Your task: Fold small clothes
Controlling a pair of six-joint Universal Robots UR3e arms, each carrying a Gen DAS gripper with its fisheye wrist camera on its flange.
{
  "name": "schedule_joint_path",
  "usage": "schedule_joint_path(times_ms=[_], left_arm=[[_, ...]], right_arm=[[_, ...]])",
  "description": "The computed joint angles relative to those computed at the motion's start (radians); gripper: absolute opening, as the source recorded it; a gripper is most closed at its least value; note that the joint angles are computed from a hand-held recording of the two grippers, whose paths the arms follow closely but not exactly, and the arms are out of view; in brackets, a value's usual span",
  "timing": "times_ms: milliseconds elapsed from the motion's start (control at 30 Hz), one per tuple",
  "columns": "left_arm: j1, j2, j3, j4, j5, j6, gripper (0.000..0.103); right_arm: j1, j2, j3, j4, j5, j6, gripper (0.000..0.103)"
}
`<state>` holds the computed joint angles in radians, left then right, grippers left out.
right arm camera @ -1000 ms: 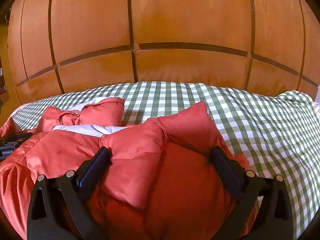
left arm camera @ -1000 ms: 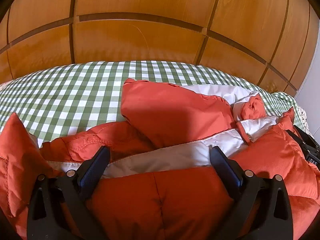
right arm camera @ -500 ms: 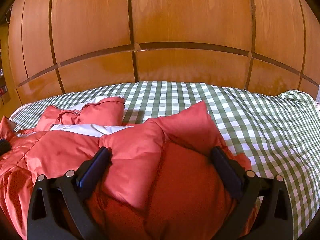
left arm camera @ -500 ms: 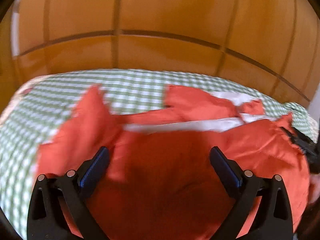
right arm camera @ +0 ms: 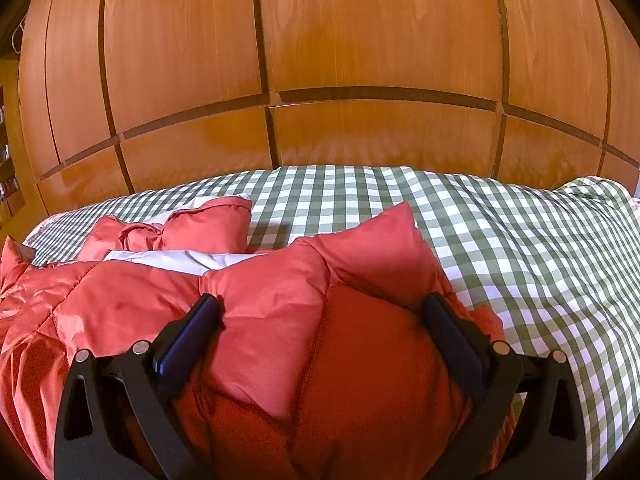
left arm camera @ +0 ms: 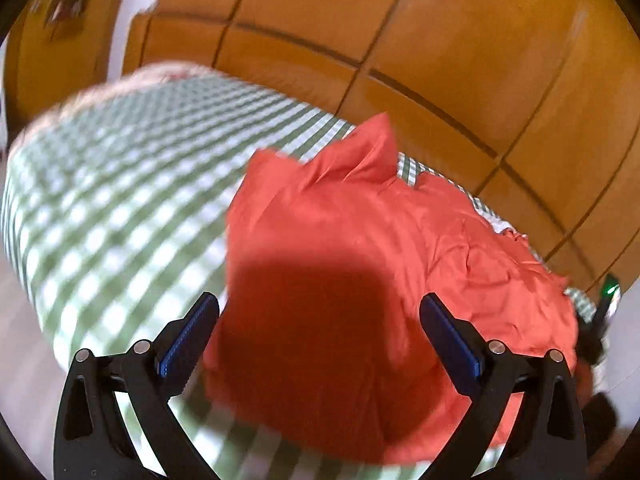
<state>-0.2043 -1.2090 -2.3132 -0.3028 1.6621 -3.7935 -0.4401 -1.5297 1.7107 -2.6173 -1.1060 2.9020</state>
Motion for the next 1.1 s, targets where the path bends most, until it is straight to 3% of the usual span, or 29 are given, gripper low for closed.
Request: schedule_joint_path(times_ms=[100,200,267,333,500,600,767,867,933,1100], left_arm=[[0.056,0.123,-0.113,0.010,-0.102,-0.078,0.099],[0.082,0.176,-0.185,0.068,-0.174,-0.138,0.099],[0.030,0.135,-0.177,0.127,-0.136,-0.148,0.099],[-0.012,0.092,-0.163,0.164,-0.112,-0.154,0.099],[-0.090,0.030,-0.147,0.257,-0.071,-0.190,0.099],[-0.058,0.088,-0.185,0.258,-0.099,-0.191,0.099],[-0.214,0.129,-0.156,0.232,0.160,-0.248,0.099],[-0.301,0.080,-0.097,0.256,0.220,-0.222,0.099],[-0.285,0.060,-0.075,0.268,0.125,-0.187,0.099],[-0.167,-0.022,-0.073,0.304,-0.257,-0.147,0.099]], right_arm=[[-0.011,-0.003,-0.008,0.029,0.020,-0.009,0.101],[-0.007,-0.011,-0.090,0.182,-0.001,-0.054,0.101],[-0.044,-0.115,-0.049,0.220,0.024,-0.042,0.101],[-0.131,-0.284,0.052,0.266,0.130,-0.039,0.101],[-0.287,-0.646,0.255,0.480,0.279,-0.150,0.101],[-0.238,-0.701,0.348,0.427,0.197,-0.152,0.101],[-0.073,-0.579,0.391,0.257,0.013,-0.120,0.101],[-0.005,-0.549,0.459,0.112,-0.065,-0.106,0.101],[0.009,-0.541,0.465,0.088,-0.083,-0.099,0.101],[-0.008,-0.556,0.493,0.066,-0.064,-0.094,0.101]])
